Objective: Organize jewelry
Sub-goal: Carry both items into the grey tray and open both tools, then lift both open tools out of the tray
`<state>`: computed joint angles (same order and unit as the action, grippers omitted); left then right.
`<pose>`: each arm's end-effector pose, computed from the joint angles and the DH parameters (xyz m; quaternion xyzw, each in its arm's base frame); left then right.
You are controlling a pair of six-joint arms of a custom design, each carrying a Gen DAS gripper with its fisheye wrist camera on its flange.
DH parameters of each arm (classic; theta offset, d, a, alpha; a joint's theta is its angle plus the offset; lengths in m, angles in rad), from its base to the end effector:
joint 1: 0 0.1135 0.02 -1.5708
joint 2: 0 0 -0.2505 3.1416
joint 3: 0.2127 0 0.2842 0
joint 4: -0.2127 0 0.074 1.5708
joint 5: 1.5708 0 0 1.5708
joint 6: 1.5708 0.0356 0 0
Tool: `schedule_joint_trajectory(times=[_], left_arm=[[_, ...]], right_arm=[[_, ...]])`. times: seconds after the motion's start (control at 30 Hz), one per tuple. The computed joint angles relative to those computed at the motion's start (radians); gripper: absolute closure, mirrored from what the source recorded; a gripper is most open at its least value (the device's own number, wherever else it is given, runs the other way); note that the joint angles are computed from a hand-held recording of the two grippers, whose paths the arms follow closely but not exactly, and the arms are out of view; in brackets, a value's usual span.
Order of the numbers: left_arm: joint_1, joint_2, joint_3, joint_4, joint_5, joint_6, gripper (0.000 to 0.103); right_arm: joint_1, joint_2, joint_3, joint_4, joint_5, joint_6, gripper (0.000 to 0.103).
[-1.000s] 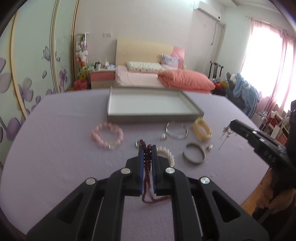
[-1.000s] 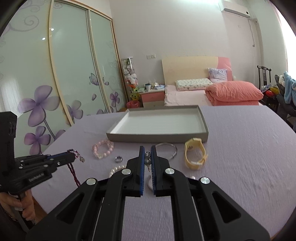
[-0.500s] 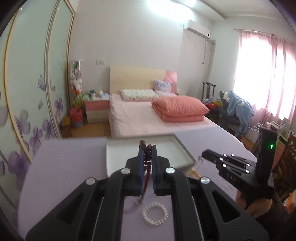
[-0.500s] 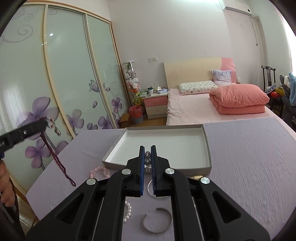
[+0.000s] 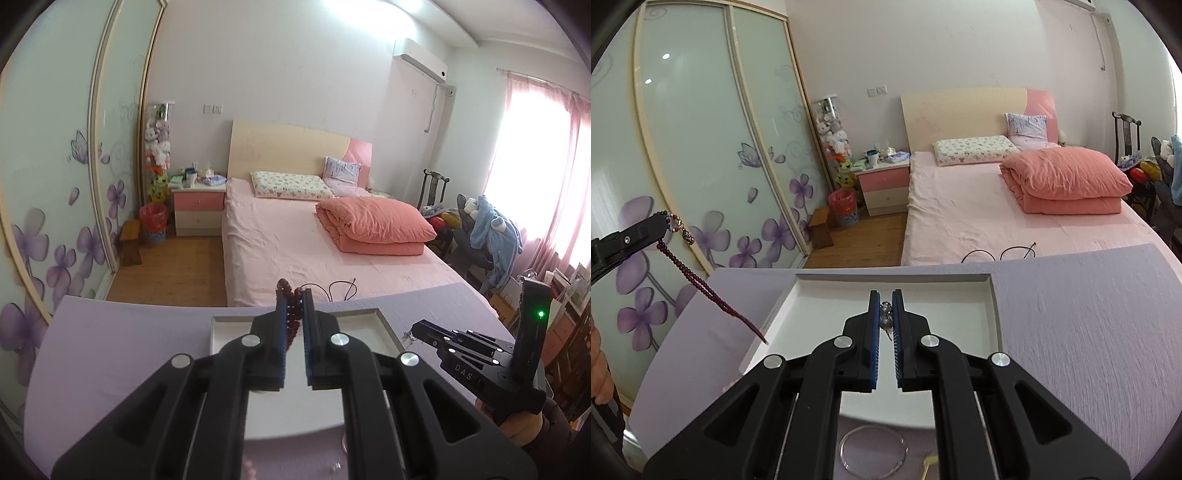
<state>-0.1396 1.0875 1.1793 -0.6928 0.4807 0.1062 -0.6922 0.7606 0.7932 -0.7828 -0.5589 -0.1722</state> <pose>0.2569 -0.0527 0.3608 0.2155 0.8392 -0.2181 0.4491 0.1587 -0.1070 0.2842 0.1203 0.8801 0.0691 0.4541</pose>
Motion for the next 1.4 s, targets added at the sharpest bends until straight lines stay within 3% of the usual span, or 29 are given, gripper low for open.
schedule_joint_trajectory(times=[0.17,0.47,0.8,0.83,0.93,1.1,1.23,1.4], left_arm=[[-0.065,0.113,0.009,0.093,-0.064,-0.032,0.095],[-0.125,0.265,0.018,0.213,-0.110,-0.077,0.095],[-0.177,0.374,0.029,0.275,-0.166,-0.084,0.095],[-0.176,0.377,0.029,0.277,-0.167,-0.082,0.095],[-0.179,0.389,0.026,0.284,-0.180,-0.082,0.095],[-0.183,0.415,0.028,0.283,-0.222,-0.076,0.093],[-0.165,0.407,0.004,0.290,-0.240,-0.087,0.060],[-0.119,0.313,-0.076,0.282,-0.227,-0.039,0.049]], right_arm=[[0.084,0.193,0.026,0.098,0.100,0.049,0.096],[0.151,0.440,0.101,0.153,0.241,0.100,0.096],[0.146,0.540,0.153,0.114,0.234,0.099,0.095],[0.138,0.540,0.153,0.110,0.225,0.098,0.091],[0.114,0.523,0.140,0.116,0.210,0.092,0.063],[0.082,0.506,0.134,0.115,0.185,0.069,0.063],[0.058,0.470,0.120,0.102,0.163,0.052,0.063],[-0.019,0.355,0.062,0.058,0.095,-0.007,0.062]])
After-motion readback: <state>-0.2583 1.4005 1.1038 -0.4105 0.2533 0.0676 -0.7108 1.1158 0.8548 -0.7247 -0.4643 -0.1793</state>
